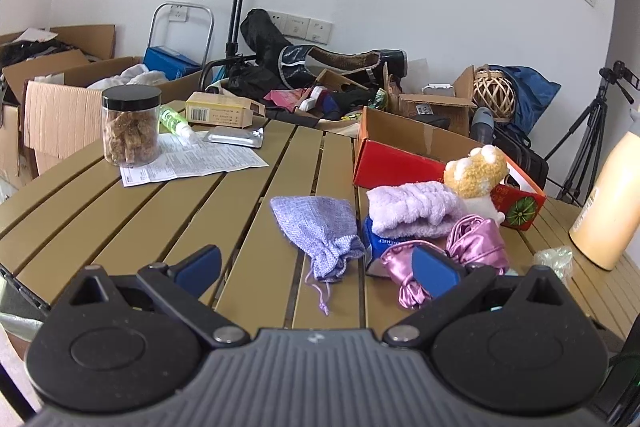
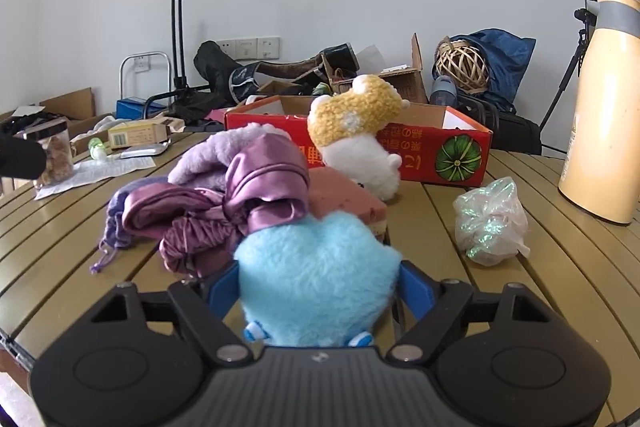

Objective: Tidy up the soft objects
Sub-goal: 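Reach the right gripper to the blue plush toy and grasp it, then grasp the pink satin cloth with the left gripper while the right holds the blue plush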

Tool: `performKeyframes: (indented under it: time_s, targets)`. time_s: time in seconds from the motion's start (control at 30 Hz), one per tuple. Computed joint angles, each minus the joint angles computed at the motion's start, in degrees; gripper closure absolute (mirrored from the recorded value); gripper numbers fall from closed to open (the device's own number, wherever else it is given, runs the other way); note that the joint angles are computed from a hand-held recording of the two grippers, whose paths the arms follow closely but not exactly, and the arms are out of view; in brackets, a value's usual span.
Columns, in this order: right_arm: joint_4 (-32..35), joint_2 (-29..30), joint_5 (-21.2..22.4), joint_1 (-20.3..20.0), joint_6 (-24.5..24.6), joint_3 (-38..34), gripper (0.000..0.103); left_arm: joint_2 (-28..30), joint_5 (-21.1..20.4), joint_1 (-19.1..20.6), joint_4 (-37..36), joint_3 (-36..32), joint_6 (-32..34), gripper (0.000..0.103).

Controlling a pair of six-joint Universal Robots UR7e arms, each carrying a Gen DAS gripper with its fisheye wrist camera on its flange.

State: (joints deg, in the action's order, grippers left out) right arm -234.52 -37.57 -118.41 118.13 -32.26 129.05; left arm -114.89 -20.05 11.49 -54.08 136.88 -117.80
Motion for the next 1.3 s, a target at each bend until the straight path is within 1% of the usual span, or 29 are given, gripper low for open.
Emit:
performKeyframes:
  time_s: [0.07, 0.13, 0.2, 0.3, 0.4, 0.6, 0.8, 0.87, 0.93, 1.07, 1.13, 1.2, 1.3]
  targets:
    - [0.22, -0.46, 0.34, -0.09, 0.41, 0.52, 0.024, -0.36, 0.06, -0.22, -0.14, 0.29, 0.69, 0.0]
    - [0.79, -1.52, 1.69, -0.59, 1.82, 1.5, 0.025, 0.13, 0.11, 0.05, 0.09, 0.22, 0.53, 0.0]
    - [0.01, -1.96, 1.75, -0.57, 2.51, 2.08, 0.026, -0.01, 0.32, 0.38, -1.62, 0.68, 2.32, 0.0]
    - [-2.55, -2.61, 2.76, -0.59, 2.1, 3.25, 0.027, -0.09, 0.4, 0.85, -4.36, 1.37, 4.85, 0.0]
    - [-5.15, -3.16, 2.54, -0.36, 1.1, 4.14, 0.027, 0.26, 0.4, 1.28, -6.92, 2.05, 6.99, 0.0]
    - [-8.63, -5.22, 1.82, -0.96, 0.88, 5.92, 0.027, 1.29, 0.61, 1.94, -15.81, 4.51, 15.02, 0.0]
    - [-9.72, -8.72, 1.69, -2.87, 1.78, 7.91, 0.027, 4.88, 1.36, 2.73, -25.23, 6.38, 23.57, 0.0]
    - [-9.79, -9.83, 1.97, -3.73, 2.06, 8.49, 0.027, 6.88, 1.73, 3.53, -31.19, 7.12, 29.04, 0.0]
    - [-9.66, -11.04, 2.12, -4.5, 2.41, 9.07, 0.027, 9.5, 2.19, 4.67, -38.94, 7.81, 36.37, 0.0]
    - [-9.01, -13.49, 2.77, -5.97, 3.69, 9.99, 0.027, 17.76, 5.07, 7.77, -48.67, 6.75, 48.92, 0.0]
    - [-8.53, -14.71, 3.08, -6.45, 4.81, 10.4, 0.027, 21.56, 6.2, 9.65, -53.06, 5.7, 53.69, 0.0]
    - [-8.45, -15.8, 3.64, -6.8, 5.68, 10.73, 0.027, 25.26, 7.14, 11.6, -61.41, 5.5, 61.55, 0.0]
    - [-8.44, -17.21, 4.18, -7.29, 6.66, 11.06, 0.027, 30.76, 8.71, 13.9, -70.27, 4.98, 72.09, 0.0]
